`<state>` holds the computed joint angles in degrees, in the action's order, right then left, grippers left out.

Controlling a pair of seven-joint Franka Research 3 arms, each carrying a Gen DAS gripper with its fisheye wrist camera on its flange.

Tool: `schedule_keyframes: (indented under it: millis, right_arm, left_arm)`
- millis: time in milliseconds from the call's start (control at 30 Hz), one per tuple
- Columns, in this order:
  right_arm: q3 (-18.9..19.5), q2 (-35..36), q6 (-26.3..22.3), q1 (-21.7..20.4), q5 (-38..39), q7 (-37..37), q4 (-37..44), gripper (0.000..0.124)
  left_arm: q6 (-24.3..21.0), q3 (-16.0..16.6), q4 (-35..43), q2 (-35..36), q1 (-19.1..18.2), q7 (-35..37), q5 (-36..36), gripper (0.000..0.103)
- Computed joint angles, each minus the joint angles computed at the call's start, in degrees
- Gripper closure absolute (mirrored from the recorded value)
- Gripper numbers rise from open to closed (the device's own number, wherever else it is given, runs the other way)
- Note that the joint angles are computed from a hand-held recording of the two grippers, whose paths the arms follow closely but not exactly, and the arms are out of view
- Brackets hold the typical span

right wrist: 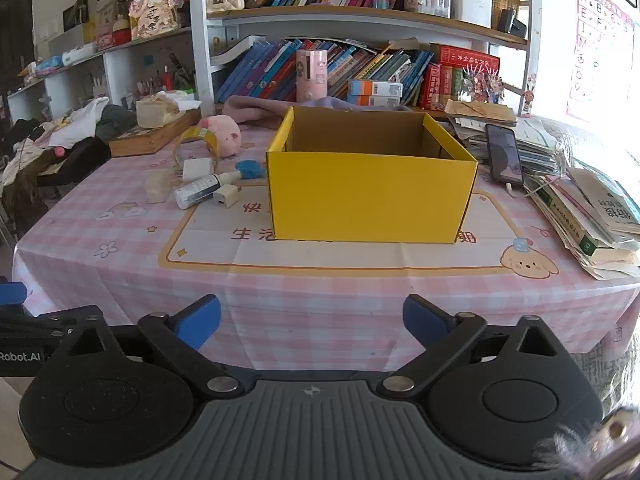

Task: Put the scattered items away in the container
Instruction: 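Move both tools toward the scattered items beside the yellow box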

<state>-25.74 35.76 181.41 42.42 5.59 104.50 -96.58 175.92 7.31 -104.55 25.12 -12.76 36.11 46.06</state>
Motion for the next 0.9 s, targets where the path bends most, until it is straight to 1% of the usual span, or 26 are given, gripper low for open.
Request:
schedule_keyframes:
  millis: [100, 167, 300, 533, 633, 700, 767, 833, 900]
  right_arm:
    - [0.3, 0.1, -0.9, -0.3, -0.3, -0.2, 0.6, 0.038]
    - [0.2, 0.2, -1.6, -0.1, -0.7, 0.2, 0.9, 0.04]
    - [0.6, 0.3, -2.2, -0.6, -1.9, 1.1, 1.5, 0.04]
    - [1.3, 1.0, -3.5, -1.2, -4.0, 2.6, 3.2, 0.04]
    - [2.8, 1.3, -3.8, -2.3, -4.9, 2.5, 4.2, 0.042]
    - [3.2, 1.6, -4.3, -2.6, -5.5, 2.8, 5.0, 0.048]
    - [3.7, 2.2, -5.0, -2.9, -6.1, 3.1, 6.1, 0.049]
    - [5.1, 2.6, -5.4, -3.9, -6.6, 2.8, 7.2, 0.051]
    - [6.7, 2.9, -5.7, -5.1, -6.9, 2.2, 8.3, 0.053]
  left_arm:
    - [1.0, -1.6, -0.3, 0.0, 1.6, 2.2, -1.6, 0.0]
    - [1.6, -1.4, -0.4, 0.1, 1.5, 3.0, -2.1, 0.0]
    - [2.1, -0.5, -0.3, 0.3, 0.9, 4.1, -2.8, 0.0]
    - [2.7, -0.2, -0.4, 0.5, 0.9, 6.0, -4.9, 0.0]
    - [3.7, -0.2, -0.7, 0.5, 1.3, 6.8, -5.9, 0.0]
    - [4.4, 0.1, -0.9, 0.5, 1.5, 7.5, -6.6, 0.0]
    - [4.5, 0.6, -1.1, 0.4, 1.3, 8.1, -7.3, 0.0]
    - [4.6, 1.7, -1.3, 0.3, 0.5, 8.0, -7.5, 0.0]
    - [4.6, 2.2, -1.5, 0.2, 0.3, 8.0, -7.8, 0.0]
